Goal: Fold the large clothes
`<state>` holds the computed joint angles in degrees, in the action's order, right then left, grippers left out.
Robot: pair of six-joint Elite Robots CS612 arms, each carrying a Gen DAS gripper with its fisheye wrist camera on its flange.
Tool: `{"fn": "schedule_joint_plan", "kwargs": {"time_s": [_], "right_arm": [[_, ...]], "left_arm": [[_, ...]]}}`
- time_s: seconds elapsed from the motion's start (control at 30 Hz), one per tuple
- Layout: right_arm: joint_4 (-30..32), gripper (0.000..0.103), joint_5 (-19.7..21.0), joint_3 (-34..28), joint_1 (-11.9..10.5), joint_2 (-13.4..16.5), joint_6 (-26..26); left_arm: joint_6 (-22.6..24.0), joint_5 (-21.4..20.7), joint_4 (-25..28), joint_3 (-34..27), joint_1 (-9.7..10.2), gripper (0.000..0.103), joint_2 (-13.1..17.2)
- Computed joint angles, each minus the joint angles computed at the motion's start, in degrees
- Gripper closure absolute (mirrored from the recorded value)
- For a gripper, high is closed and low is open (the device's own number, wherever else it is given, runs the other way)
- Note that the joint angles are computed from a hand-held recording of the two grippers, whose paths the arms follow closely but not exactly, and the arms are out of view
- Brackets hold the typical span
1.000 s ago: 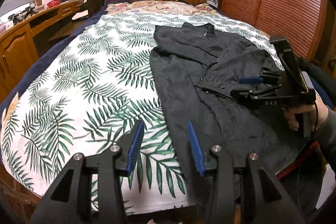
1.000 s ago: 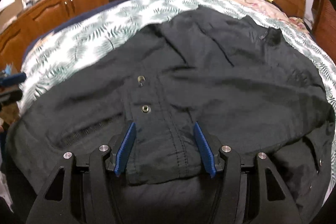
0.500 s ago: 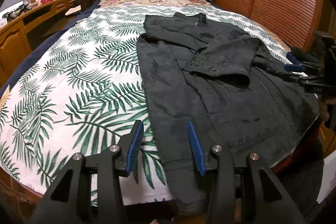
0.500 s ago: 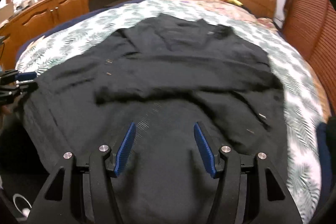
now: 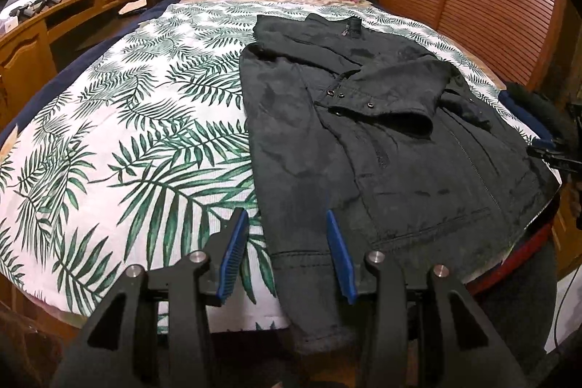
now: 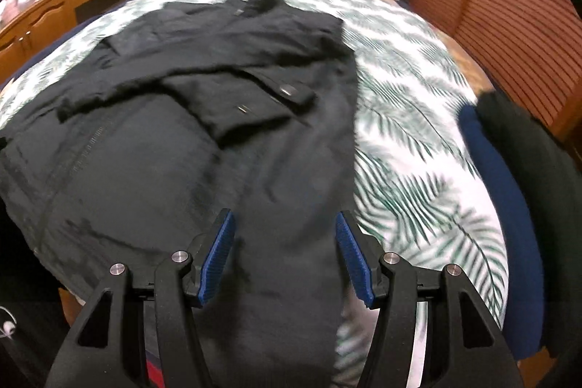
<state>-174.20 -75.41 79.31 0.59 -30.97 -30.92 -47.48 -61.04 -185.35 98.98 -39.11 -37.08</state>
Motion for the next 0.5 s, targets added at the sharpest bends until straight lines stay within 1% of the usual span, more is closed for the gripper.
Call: {"fn": "schedule_joint_plan", "kwargs": {"time_s": [0.13, 0.27, 0.4, 0.5], "right_arm": [[0.9, 0.044, -0.2, 0.9, -1.1, -0.2, 1.1], [2.3, 0.042, 2.2, 1.7, -2.1, -0.6, 1.9], [2.7, 0.042, 3.3, 2.3, -2.3, -0.9, 1.7], [1.9, 0.041, 3.7, 2.6, -2.4, -0.7, 1.3]], "left_arm": [[-1.2, -0.4, 0.2, 0.6, -0.23, 0.060, -0.4], [-2.5, -2.4, -1.0, 1.3, -0.21, 0.060, -0.7], [-3.0, -2.1, -0.5, 1.7, -0.65, 0.060, -0.9], [-3.9, -1.7, -0.8, 2.0, -1.02, 0.060, -0.8]]}}
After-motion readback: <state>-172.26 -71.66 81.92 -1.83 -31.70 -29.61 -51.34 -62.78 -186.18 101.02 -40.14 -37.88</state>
